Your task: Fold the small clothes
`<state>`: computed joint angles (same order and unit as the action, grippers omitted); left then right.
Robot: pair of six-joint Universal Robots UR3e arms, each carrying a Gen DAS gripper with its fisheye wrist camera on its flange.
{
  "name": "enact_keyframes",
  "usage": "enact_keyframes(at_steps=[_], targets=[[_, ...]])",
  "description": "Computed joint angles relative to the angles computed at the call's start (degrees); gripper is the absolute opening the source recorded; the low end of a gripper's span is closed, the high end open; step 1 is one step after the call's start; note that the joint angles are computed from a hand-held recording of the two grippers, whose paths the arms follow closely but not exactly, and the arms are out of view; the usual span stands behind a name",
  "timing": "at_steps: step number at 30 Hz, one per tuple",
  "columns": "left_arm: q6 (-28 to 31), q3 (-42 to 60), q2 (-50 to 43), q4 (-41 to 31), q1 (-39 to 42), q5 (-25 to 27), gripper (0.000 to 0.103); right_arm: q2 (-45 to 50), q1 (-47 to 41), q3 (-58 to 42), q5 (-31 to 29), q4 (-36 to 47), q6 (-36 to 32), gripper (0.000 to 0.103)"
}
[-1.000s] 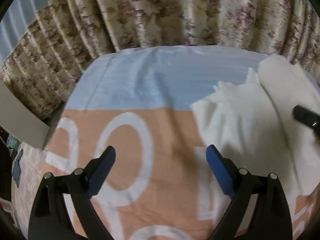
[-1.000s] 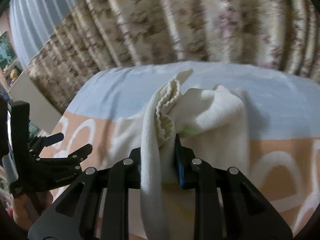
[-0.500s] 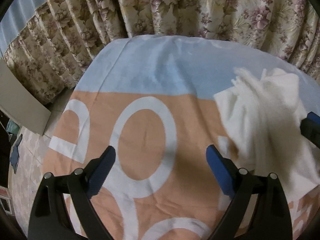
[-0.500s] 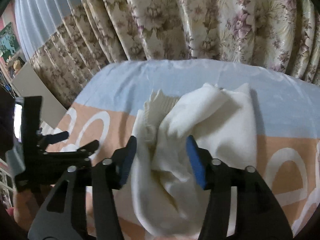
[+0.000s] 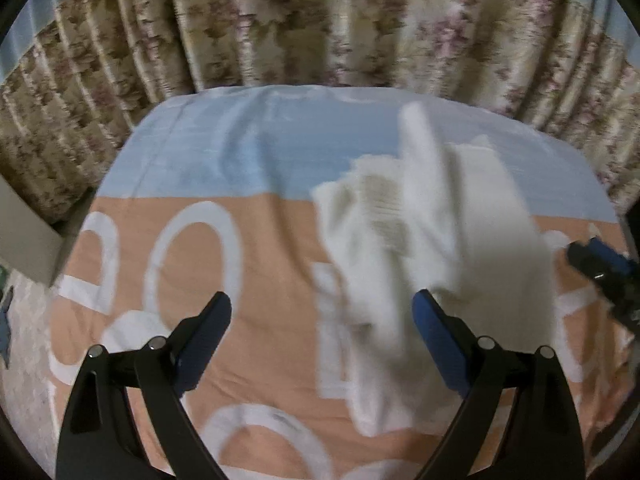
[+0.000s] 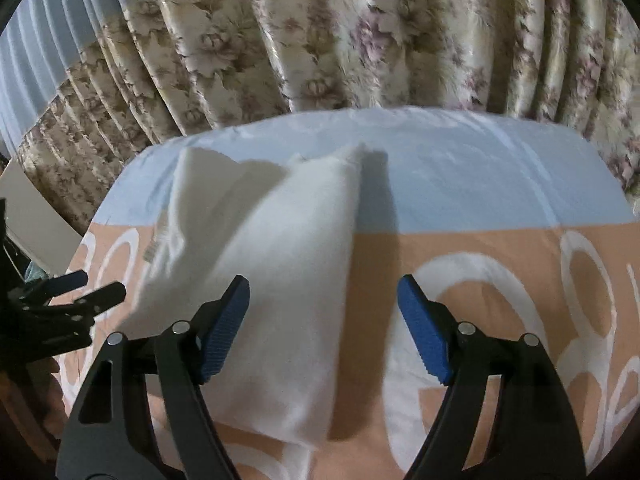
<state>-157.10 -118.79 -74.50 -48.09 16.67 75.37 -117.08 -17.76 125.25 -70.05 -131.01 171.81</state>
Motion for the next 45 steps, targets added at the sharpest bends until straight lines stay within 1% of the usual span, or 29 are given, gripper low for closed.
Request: enact_keyframes(at_steps=[1, 3, 7, 9, 10, 11, 12, 13, 15, 17, 20, 25, 27, 30, 34, 36, 37, 38, 39, 40, 41, 42, 44, 45], targets=[[-0.57, 0.07, 0.20, -0.06, -1.11, 0.13, 0.092, -1.16, -1.48, 0.93, 1.01, 1.59, -1.49, 0.074], [-0.90, 0.04, 0.78, -0.30, -3.16, -0.01, 0.092, -2.51, -2.75, 2.03, 1.65, 3.61, -3.32, 0.066], [-2.24, -0.37, -2.09, 4.27, -10.44, 6.11, 0.092, -3.79, -3.27, 3.30, 2.01, 5.43, -4.78, 0.065], [-2.29, -0.15, -4.28, 4.70, -11.49, 6.33, 0.085, -3.72, -3.07, 3.44, 2.18, 5.92, -5.19, 0.063], [-2.16, -0.13, -4.94, 4.63, -11.53, 6.12, 0.072, -3.66, -2.80, 3.46, 2.04, 5.78, -5.13, 0.062], [-2.01, -0.12, -5.78, 4.58, -11.40, 5.77, 0.055, -3.66, -2.45, 3.49, 1.84, 5.59, -5.16, 0.062], [-1.71, 0.03, -6.48, 4.06, -10.93, 5.11, 0.043, -3.61, -2.24, 3.42, 1.72, 5.54, -5.22, 0.060], [-1.48, 0.24, -7.33, 3.44, -10.45, 4.69, 0.027, -3.61, -2.05, 3.31, 1.78, 5.61, -5.24, 0.059], [-0.63, -0.55, -7.15, 3.61, -9.09, 3.66, 0.022, -2.89, -1.47, 2.80, 1.54, 5.26, -4.90, 0.056], [0.41, -1.56, -5.57, 2.55, -6.68, 1.08, 0.018, -2.45, -0.80, 2.72, 1.11, 4.73, -4.44, 0.054], [2.24, -3.67, -1.68, 0.27, -3.21, -1.61, 0.016, -2.58, -0.40, 2.80, 1.15, 4.83, -4.18, 0.053], [4.27, -7.33, 4.37, -2.61, 0.21, -2.78, 0.016, -2.67, 3.15, 3.58, -1.44, 2.90, -2.84, 0.053], [4.16, -8.82, 4.85, -1.15, 0.06, -1.90, 0.016, -2.71, 3.57, 4.11, -1.38, 2.82, -2.36, 0.053], [1.80, -9.56, 3.18, 2.85, -3.21, 1.90, 0.017, -1.75, 5.42, 4.32, -3.80, 1.32, -0.64, 0.053], [-2.03, -8.95, 0.41, 8.10, -10.07, 9.62, 0.021, -2.86, 3.19, 4.43, -0.55, 3.24, -1.55, 0.053], [-2.51, -8.83, 0.12, 8.89, -11.58, 11.87, 0.024, -2.95, 2.30, 4.23, 0.13, 3.70, -2.10, 0.053], [-2.63, -8.96, 0.31, 9.33, -12.33, 13.28, 0.030, -2.91, 1.87, 4.01, 0.25, 4.02, -2.75, 0.053], [-2.87, -9.17, 0.53, 9.95, -13.16, 14.82, 0.041, -3.06, 1.81, 3.86, 0.17, 4.26, -3.04, 0.053], [-3.25, -9.46, 0.70, 10.88, -14.09, 16.36, 0.047, -3.17, 1.72, 3.77, -0.02, 4.25, -3.24, 0.055], [-3.29, -9.97, 1.34, 11.75, -14.68, 17.95, 0.055, -3.36, 1.76, 3.73, -0.31, 4.19, -3.18, 0.056], [-3.48, -10.16, 1.75, 12.16, -15.27, 19.19, 0.060, -3.52, 1.85, 3.66, -0.63, 4.14, -3.21, 0.061], [-3.48, -10.35, 1.94, 12.94, -16.02, 21.03, 0.062, -3.40, 2.22, 3.57, -1.24, 3.71, -3.14, 0.063], [-2.87, -10.85, 2.75, 13.84, -16.47, 22.55, 0.070, -3.10, 3.29, 3.50, -2.61, 2.41, -3.12, 0.064], [-2.75, -10.64, 2.74, 13.99, -16.71, 23.05, 0.071, -3.00, 3.69, 3.40, -3.04, 1.95, -3.14, 0.065]])
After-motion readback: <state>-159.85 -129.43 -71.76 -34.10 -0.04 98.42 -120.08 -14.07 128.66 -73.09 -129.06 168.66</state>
